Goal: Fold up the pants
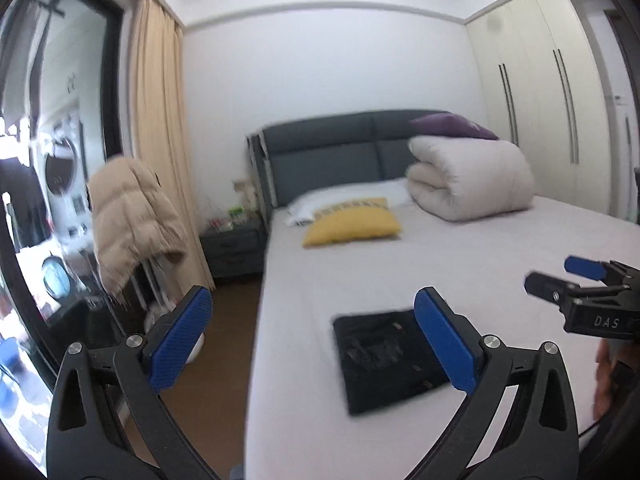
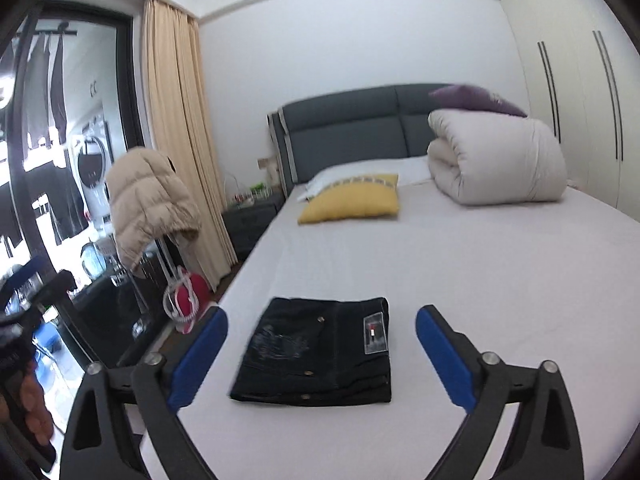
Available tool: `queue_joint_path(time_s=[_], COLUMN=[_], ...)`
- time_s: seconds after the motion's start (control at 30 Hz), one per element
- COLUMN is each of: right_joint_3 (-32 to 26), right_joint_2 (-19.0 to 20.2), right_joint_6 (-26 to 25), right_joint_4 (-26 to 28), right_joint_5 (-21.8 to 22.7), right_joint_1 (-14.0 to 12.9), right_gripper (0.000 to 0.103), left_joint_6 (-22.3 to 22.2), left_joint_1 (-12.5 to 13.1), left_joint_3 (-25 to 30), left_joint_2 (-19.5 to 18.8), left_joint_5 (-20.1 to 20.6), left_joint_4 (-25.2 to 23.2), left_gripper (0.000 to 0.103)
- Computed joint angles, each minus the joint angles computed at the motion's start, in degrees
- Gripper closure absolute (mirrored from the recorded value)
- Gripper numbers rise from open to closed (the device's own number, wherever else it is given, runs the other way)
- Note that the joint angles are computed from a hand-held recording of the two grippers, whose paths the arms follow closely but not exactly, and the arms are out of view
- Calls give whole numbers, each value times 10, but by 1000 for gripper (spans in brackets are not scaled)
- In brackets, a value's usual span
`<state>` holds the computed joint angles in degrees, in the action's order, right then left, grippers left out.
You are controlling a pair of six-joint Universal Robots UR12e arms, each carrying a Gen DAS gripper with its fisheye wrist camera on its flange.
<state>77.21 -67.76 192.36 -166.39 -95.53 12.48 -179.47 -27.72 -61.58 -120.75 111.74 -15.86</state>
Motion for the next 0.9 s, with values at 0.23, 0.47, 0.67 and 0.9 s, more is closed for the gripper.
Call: queue_joint_path(time_s=[0.23,0.47,0.67,0.9], right_joint_3=[23,5,-3,-5], right_joint_2=[-32,-46,-48,-46], right_joint_6=[-11,-2,37,31], right_joint_4=[-25,88,165,189], right_joint_5=[-82,-132,-123,-124], right_joint_1=[25,40,37,39], right_gripper=[0,0,0,0], left_joint_6=[-89,-114,-146,-167], left_joint_1=[-4,-3,6,16], left_joint_3=[-28,-28,-12,7], left_joint_2=[39,42,31,10], left_joint_5=[-13,-8,-32,-60], left_joint_4=[-100,-145,-204,-250], left_gripper=[0,0,0,0])
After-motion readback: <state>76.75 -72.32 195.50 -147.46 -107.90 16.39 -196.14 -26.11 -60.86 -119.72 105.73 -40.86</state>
